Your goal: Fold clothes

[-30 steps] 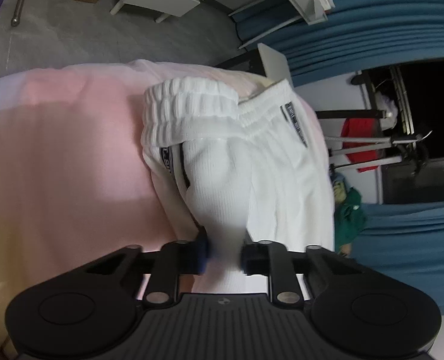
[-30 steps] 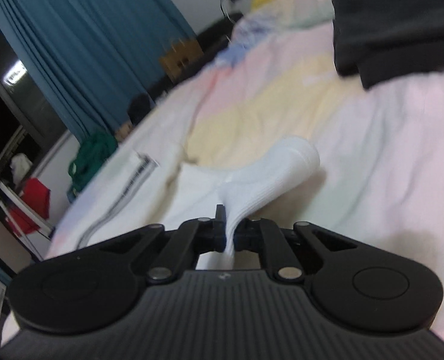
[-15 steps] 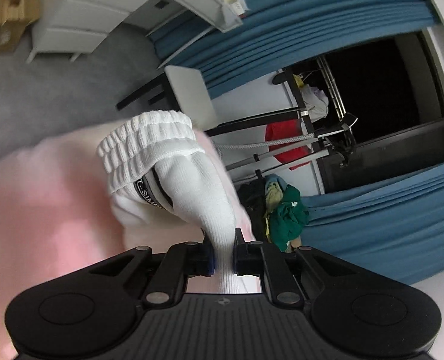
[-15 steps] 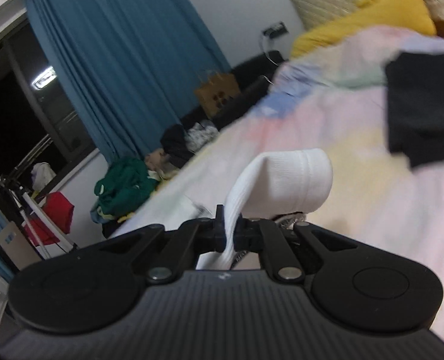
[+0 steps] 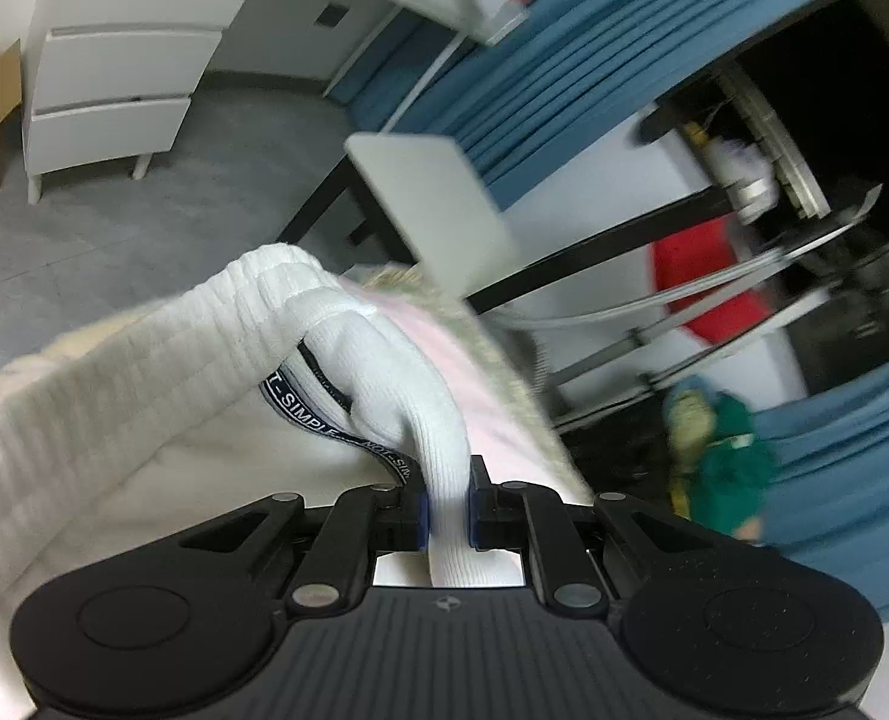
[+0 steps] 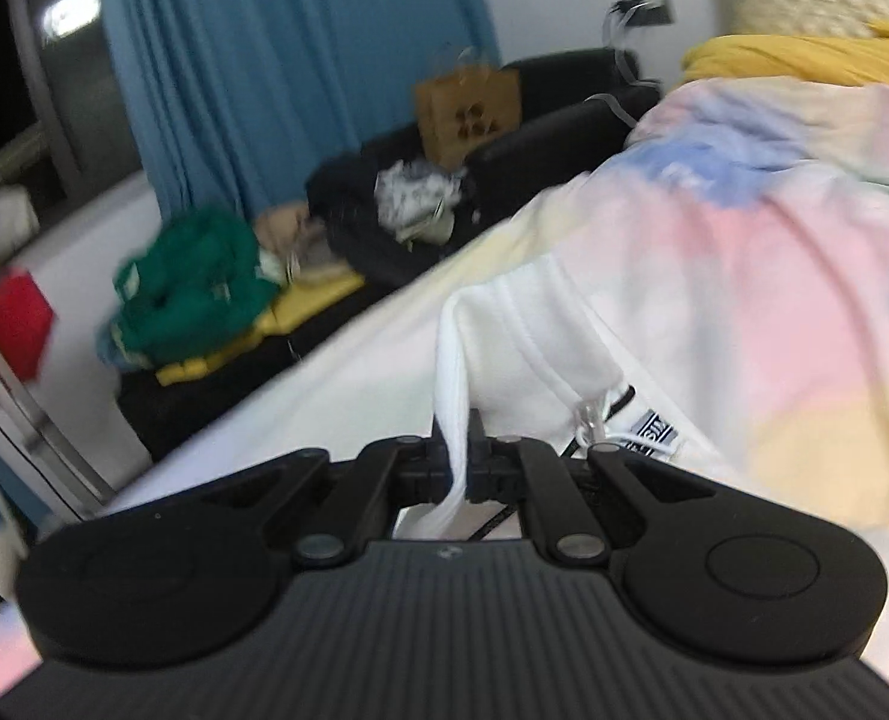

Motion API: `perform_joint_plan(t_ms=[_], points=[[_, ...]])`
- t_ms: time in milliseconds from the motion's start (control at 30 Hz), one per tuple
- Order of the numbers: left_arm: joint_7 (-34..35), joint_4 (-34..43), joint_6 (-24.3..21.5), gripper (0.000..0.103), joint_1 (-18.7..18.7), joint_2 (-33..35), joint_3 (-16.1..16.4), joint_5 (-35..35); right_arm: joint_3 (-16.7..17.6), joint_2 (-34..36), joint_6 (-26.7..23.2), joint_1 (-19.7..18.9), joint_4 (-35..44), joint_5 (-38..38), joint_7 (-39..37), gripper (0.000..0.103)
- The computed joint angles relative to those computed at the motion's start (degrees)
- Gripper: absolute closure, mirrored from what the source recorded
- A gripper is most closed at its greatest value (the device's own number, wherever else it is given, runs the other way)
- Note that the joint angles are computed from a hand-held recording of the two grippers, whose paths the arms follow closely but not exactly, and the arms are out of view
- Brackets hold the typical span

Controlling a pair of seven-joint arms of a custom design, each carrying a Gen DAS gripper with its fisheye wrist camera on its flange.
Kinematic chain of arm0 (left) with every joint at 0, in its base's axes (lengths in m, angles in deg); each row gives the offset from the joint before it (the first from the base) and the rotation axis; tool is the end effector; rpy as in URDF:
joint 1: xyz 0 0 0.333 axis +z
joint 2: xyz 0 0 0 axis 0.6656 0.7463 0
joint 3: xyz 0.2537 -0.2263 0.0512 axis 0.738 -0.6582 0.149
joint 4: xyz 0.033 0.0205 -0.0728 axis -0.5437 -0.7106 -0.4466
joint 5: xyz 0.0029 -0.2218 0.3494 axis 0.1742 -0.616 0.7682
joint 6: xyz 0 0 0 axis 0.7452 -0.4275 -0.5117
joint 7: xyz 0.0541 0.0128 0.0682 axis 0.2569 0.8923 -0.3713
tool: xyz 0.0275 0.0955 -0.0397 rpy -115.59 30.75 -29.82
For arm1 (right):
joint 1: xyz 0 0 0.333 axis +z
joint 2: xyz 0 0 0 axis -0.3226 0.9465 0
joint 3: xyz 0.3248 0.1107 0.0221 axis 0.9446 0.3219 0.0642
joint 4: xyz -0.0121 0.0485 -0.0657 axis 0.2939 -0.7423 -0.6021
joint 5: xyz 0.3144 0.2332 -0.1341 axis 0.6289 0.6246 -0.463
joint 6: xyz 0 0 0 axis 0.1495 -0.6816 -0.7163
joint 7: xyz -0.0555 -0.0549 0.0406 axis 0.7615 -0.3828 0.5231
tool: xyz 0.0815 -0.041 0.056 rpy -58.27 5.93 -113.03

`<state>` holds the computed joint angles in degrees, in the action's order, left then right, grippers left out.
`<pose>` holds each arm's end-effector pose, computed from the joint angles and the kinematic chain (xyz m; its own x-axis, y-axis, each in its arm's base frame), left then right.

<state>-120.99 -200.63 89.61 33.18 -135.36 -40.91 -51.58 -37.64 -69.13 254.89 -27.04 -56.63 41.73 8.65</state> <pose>0.2940 -0.1246 0.5839 0.7535 -0.1783 0.6329 0.1223 -0.9078 -0.4013 0.6988 -0.1530 0.5291 -0.0749 -0.9632 -0.2581 -0.5347 0.2572 -0.8049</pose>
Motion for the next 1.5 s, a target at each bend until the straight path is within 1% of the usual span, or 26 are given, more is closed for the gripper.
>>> perform_joint_plan(t_ms=[100, 200, 233, 267, 333, 367, 400, 433, 467, 500, 533, 567, 700, 767, 833, 933, 1000, 1067, 1167, 1200, 1300, 1333, 1400, 1433, 1467, 1500], points=[[-1.43, -1.64, 4.85, 0.09, 2.26, 4.07, 1.83, 1.02, -2.17, 4.37, -0.42, 2.78, 2.41, -7.11, 5.46, 0.097], [1.52, -1.09, 4.44, 0.087, 2.12, 6.34, 2.16, 1.13, -1.12, 5.42, -2.02, 1.66, 3.62, -7.71, 7.09, 0.094], [2.68, -1.4, 4.11, 0.084, 1.55, 5.72, 2.25, 0.92, -0.48, 5.1, -3.15, 0.73, 3.78, -6.88, 6.86, 0.091], [3.44, -2.37, 4.75, 0.078, 1.09, 4.34, 2.62, 0.88, 0.02, 4.72, -4.46, -0.13, 3.96, -5.93, 6.6, 0.088], [4.6, -4.35, 8.02, 0.056, 0.7, 1.6, 2.93, 1.85, 0.86, 2.72, -7.06, -1.82, 2.79, -2.98, 5.6, 0.08], [6.31, -4.55, 7.99, 0.052, -0.39, 0.64, 3.2, 1.18, 0.99, 1.62, -8.45, -2.47, 2.08, -1.39, 5.13, 0.073], [8.05, -4.72, 7.94, 0.04, -1.46, -0.29, 3.44, 0.47, 1.22, 0.16, -9.66, -3.35, 0.89, 1.11, 3.9, 0.07], [11.21, -4.13, 6.16, 0.034, -3.36, -0.31, 3.86, -1.07, 1.17, -1.7, -10.22, -4.0, -0.97, 3.83, 2.56, 0.061], [14.31, -3.48, 4.36, 0.034, -5.12, -0.28, 4.19, -2.6, 0.58, -3.83, -10.83, -4.25, -3.16, 5.71, 2.22, 0.05], [14.9, -3.22, 2.47, 0.034, -5.66, -1.2, 2.51, -3.29, -0.04, -6.25, -12.49, -4.75, -5.61, 8.17, 1.32, 0.045], [13.5, -3.39, 0.71, 0.029, -5.89, -2.84, -0.05, -3.83, -0.84, -8.75, -14.75, -5.27, -8.09, 10.85, 0.14, 0.039], [11.99, -3.38, -1.22, 0.026, -6.41, -4.3, -2.46, -4.21, -1.85, -11.21, -17.33, -5.68, -10.75, 13.13, -0.71, 0.038], [0.18, -5.88, -3.58, 0.024, -10.67, -10.63, -10.07, -6.3, -7.33, -20.07, -28.21, -6.46, -20.84, 18.2, -0.64, 0.038], [-9.04, -7.24, -4.78, 0.024, -12.67, -13.41, -14.39, -7.96, -10.14, -23.35, -32.41, -6.5, -25.17, 19.03, 1.96, 0.039], [-18.81, -8.79, -5.76, 0.024, -14.71, -16.51, -19.29, -8.68, -11.92, -24.69, -35.79, -6.42, -27.52, 17.76, 4.58, 0.039], [-26.04, -10.26, -6.32, 0.024, -17.28, -18.83, -20.21, -9.79, -13.6, -25.15, -40.69, -6.58, -29.55, 16.08, 7.07, 0.038], [-29.41, -12.14, -5.77, 0.023, -18.06, -20.37, -21.02, -7.46, -14.0, -23.65, -43.88, -6.47, -29.24, 16.49, 6.06, 0.038], [-31.72, -13.2, -4.97, 0.026, -17.99, -19.41, -21.52, -5.03, -14.08, -22.03, -47.1, -6.68, -28.83, 16.84, 5.06, 0.039], [-35.02, -15.51, -1.76, 0.029, -18.5, -17.19, -19.43, -2.67, -13.06, -19.55, -46.87, -6.51, -28.28, 21.79, 1.52, 0.038], [-37.22, -15.53, -2.26, 0.033, -18.51, -17.05, -19.49, -2.62, -12.65, -18.82, -46.47, -6.43, -28.03, 23.77, -0.17, 0.038], [-41.34, -15.16, -4.61, 0.031, -19.86, -17.37, -19.28, -1.7, -11.18, -16.56, -42.32, -5.91, -26.63, 29.79, -6.43, 0.041], [-41.02, -13.89, -7.22, 0.028, -20.91, -16.78, -19.29, -1.77, -10.72, -15.78, -40.9, -5.75, -26.13, 31.75, -7.97, 0.047], [-39.25, -10.17, -13.57, 0.022, -23.35, -14.12, -19.36, -2.77, -9.86, -14.25, -37.4, -5.43, -24.91, 34.47, -8.21, 0.062], [-38.62, -8.59, -16.0, 0.021, -24.33, -12.64, -19.12, -3.35, -9.45, -13.52, -35.61, -5.28, -24.24, 35.39, -7.62, 0.074], [-38.22, -7.0, -18.35, 0.019, -25.07, -10.84, -18.63, -4.43, -9.12, -12.96, -34.31, -5.22, -23.84, 36.4, -7.1, 0.08], [-38.08, -6.31, -19.84, 0.015, -25.92, -9.34, -17.7, -5.64, -8.78, -12.47, -33.2, -5.17, -23.53, 37.66, -7.37, 0.081]])
